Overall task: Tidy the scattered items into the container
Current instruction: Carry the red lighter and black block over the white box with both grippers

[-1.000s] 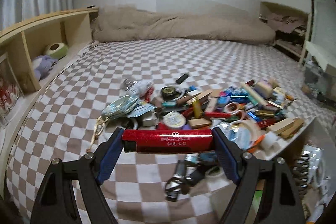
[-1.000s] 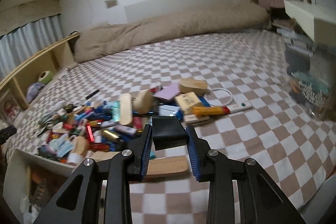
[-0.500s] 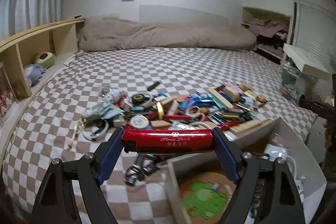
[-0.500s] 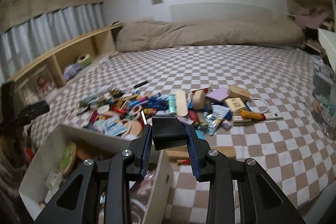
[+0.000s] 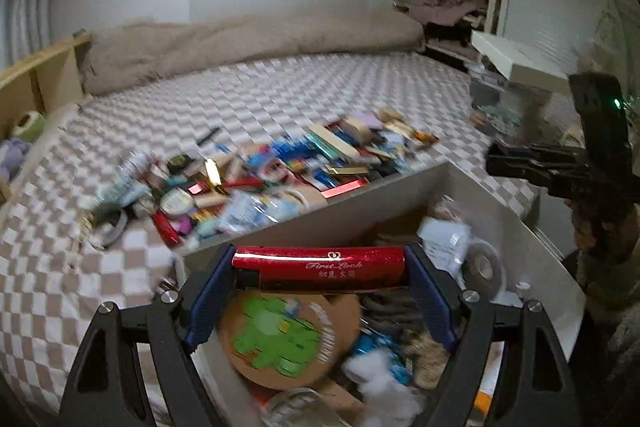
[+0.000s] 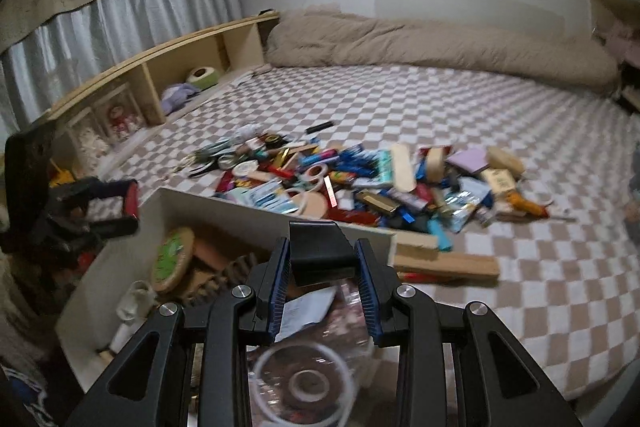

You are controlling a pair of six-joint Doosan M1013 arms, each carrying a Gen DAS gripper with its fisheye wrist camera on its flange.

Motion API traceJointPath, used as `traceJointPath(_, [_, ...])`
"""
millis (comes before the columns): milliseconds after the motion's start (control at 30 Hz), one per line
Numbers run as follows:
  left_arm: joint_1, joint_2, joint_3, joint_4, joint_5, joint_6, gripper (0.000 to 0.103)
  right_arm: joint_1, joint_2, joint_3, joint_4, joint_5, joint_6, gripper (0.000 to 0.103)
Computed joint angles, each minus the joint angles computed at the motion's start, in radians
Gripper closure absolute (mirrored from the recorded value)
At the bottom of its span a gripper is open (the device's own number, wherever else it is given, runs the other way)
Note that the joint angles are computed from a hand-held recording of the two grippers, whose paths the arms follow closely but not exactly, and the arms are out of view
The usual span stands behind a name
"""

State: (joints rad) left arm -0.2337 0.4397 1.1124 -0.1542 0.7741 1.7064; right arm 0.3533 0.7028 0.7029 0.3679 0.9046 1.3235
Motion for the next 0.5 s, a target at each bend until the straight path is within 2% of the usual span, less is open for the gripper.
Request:
traceJointPath(67, [-0.01,-0.004,0.007,0.03,0.009,0.009,0.02,0.005,0.007,-0.009,-0.003,0.02,-0.01,0.069])
traceJointPath(133, [-0.005,-0.001,0.002,-0.018,0.039,0.044,0.02,0.01,0.008,-0.01,-0.004,0.031,-0.023,0.069])
traceJointPath(200, [0.001,0.007,-0.011,-0.071,0.094,0.092,0.02,0.013,0.01,-0.011,0.002,0.041,-0.033,0.069])
traceJointPath(367, [-0.012,0.019,-0.027,-0.048,0.197,0.194,0.02,0.017,0.014,-0.012,0.007,0.057,-0.047,0.07])
traceJointPath(500, [-0.017,0.03,-0.04,-0.078,0.299,0.323,0.02,0.017,0.013,-0.006,0.015,0.063,-0.056,0.069])
